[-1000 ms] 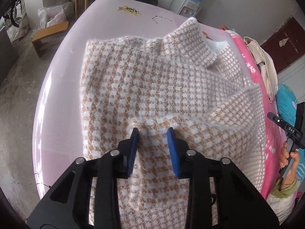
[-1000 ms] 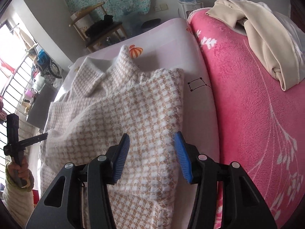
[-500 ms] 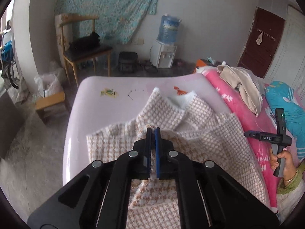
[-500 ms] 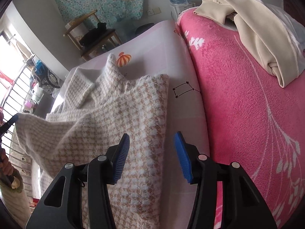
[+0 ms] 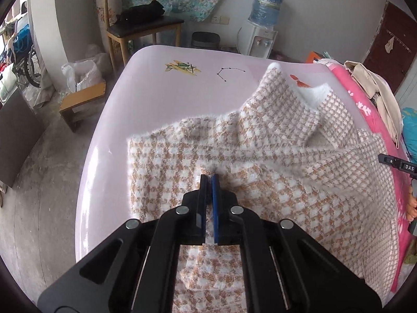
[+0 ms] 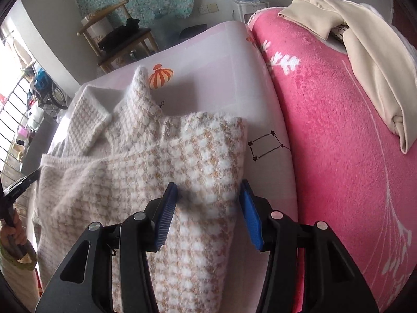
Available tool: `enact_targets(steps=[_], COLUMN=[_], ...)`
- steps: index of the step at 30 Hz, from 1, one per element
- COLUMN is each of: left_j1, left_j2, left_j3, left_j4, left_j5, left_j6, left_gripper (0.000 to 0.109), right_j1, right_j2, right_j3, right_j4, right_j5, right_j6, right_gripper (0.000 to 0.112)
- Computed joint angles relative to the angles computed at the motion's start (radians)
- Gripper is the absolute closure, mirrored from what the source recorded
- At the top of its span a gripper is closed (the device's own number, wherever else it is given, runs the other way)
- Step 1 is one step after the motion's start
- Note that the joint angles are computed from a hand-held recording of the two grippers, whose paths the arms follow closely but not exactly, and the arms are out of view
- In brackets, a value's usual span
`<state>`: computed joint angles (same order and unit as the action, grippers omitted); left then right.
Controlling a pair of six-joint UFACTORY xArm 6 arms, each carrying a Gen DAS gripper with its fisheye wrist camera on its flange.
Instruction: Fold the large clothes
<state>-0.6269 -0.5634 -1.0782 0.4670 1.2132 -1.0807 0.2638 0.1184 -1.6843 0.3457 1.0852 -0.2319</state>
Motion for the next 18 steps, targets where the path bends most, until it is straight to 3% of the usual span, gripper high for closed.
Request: enact_targets(steps=[1, 5, 7, 9, 12, 16, 17, 18], left_j1=[-0.007, -0.020, -0.025, -0.007, 0.043, 0.046, 0.047, 0.042], left_j2=[-0.004, -0.030, -0.015, 0.021, 0.027, 0.002, -0.003, -0.012], left_j3=[0.004, 0.005, -0.012, -0.022, 0.019, 0.041, 0.038, 0.035], left_j4=[0.012, 0.052, 0.069, 0.031, -0.068, -0.073, -0.077, -0.069], left_j5=[-0.012, -0.085, -0.077, -0.043, -0.059, -0.076, -0.071, -0.062], left_j6=[-0.005, -0.023, -0.016, 0.010, 0.020, -0.003, -0.002, -0.012], left_gripper=[0.106, 0.106, 0.106, 0.106, 0.105, 0.105, 0.103, 0.101], right_j1=[-0.004, -0.042, -0.063, -0.080, -0.081, -0.063, -0.058, -0.048], right_j2=[-0.011, -0.076, -0.072, -0.049, -0.037, -0.026, -0.024, -0.035], right_j3=[0.013, 0.104, 0.121, 0.120, 0.119, 0.073, 0.059, 0.059], right_j4=[0.026, 0.124, 0.149, 0.176, 0.182, 0.098, 0.066, 0.001], right_j5=[-0.017, -0.098, -0.102, -0.091, -0.091, -0.058, -0.049, -0.060], right_j6=[-0.014, -0.018, -0.011, 0.016, 0.026, 0.025, 0.032, 0.059], right_gripper=[0.100, 0.103, 0.103, 0.103, 0.103, 0.098, 0.095, 0.084])
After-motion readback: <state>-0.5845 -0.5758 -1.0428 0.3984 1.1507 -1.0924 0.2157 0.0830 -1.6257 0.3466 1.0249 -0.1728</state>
